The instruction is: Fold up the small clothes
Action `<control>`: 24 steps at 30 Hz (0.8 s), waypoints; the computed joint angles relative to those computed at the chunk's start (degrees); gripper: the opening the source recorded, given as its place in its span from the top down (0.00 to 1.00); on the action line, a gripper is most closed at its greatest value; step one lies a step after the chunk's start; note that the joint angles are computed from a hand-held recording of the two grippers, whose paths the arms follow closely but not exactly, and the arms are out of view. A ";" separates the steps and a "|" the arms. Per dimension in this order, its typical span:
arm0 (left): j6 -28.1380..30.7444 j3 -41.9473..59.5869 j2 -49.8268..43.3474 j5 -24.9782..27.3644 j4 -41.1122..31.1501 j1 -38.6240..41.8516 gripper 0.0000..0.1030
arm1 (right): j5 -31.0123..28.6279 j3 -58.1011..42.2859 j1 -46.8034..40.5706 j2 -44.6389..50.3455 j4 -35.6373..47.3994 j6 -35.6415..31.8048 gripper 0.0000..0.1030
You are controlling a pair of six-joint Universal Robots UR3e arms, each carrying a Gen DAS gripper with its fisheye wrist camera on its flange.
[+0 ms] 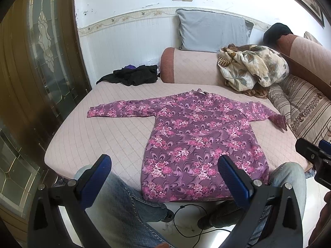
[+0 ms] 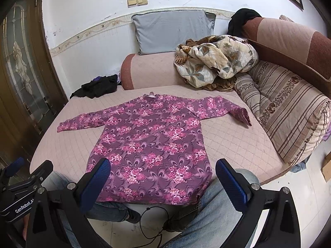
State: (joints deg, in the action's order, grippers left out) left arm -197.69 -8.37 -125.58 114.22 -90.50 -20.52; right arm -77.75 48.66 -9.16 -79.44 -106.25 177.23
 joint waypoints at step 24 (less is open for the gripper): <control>-0.51 -12.42 5.42 -0.42 7.04 0.79 0.01 | -2.30 -2.31 2.09 1.18 0.92 -0.14 0.00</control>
